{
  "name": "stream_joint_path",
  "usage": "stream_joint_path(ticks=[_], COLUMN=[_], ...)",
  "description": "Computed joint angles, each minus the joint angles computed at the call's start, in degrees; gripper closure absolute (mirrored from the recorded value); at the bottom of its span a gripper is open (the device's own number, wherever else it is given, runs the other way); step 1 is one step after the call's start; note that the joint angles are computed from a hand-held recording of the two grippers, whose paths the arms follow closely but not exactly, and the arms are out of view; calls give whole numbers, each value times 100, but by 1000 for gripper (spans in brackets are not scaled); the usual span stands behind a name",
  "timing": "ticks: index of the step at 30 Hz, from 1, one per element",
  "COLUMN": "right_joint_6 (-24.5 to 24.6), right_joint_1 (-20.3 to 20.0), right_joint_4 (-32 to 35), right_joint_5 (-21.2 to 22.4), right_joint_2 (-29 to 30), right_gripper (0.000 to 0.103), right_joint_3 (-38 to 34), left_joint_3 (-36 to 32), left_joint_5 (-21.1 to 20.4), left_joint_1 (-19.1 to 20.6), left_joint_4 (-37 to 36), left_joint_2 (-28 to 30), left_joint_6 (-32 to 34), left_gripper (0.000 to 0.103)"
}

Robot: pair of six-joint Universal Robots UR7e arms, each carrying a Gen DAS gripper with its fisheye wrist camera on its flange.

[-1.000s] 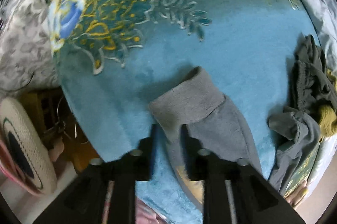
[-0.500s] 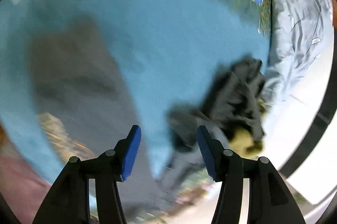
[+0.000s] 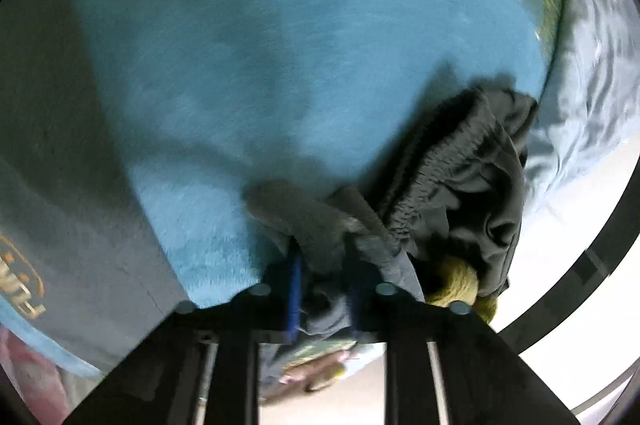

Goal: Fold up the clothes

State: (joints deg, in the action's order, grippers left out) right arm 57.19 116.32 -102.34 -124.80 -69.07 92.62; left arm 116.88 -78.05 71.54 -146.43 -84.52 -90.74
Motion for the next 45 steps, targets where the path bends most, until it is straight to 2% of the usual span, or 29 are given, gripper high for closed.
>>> stream_joint_path(ticks=[1, 5, 7, 9, 11, 13, 17, 21, 24, 26, 28, 29, 33, 38, 42, 45], right_joint_6=[85, 277, 257, 249, 282, 302, 264, 432, 635, 747, 786, 792, 658, 502, 477, 470], right_joint_1=[-14, -40, -22, -15, -18, -14, 54, 66, 39, 28, 4, -11, -47, -135, -369, -590], right_joint_4=[-6, -306, -447, -560, -648, -689, -545, -477, -540, -597, -636, -650, -689, -765, -1156, -1552], right_joint_5=[24, 177, 213, 268, 359, 435, 400, 313, 282, 289, 336, 364, 421, 460, 452, 456], right_joint_2=[-32, -101, -73, -28, 27, 85, 182, 99, -42, -102, -120, -123, -51, 21, -65, -142], right_gripper=[47, 47, 47, 47, 47, 47, 47, 47, 47, 47, 47, 47, 47, 47, 47, 47], right_joint_3=[41, 253, 315, 369, 428, 457, 348, 375, 518, 605, 674, 705, 685, 646, 761, 864], left_joint_3=[-131, -711, -831, -989, -991, -1009, -1019, -1054, -1060, -1112, -1180, -1202, -1183, -1460, -1809, -1805], left_joint_5=[64, 245, 265, 626, 932, 921, 1005, 1037, 938, 990, 1075, 1091, 820, 855, 950, 1061], left_joint_1=[-47, -372, -603, -687, -451, 4, 275, 125, -21, -155, -121, -44, 443, 424, 338, 208], left_joint_4=[150, 321, 351, 942, 1899, 2295, 3090, 2681, 2071, 1980, 2133, 2335, 3354, 3718, 4265, 3994], left_joint_2=[-26, -316, -657, -795, -1085, -774, -663, -645, -757, -869, -809, -770, -773, -659, -646, -743], left_joint_6=[316, 2361, 3352, 3712, 3314, 2694, 2055, 2274, 2728, 3224, 3436, 3348, 2291, 2356, 1983, 1734], left_gripper=[94, 95, 95, 95, 95, 95, 95, 95, 95, 95, 95, 95, 95, 93, 70, 70])
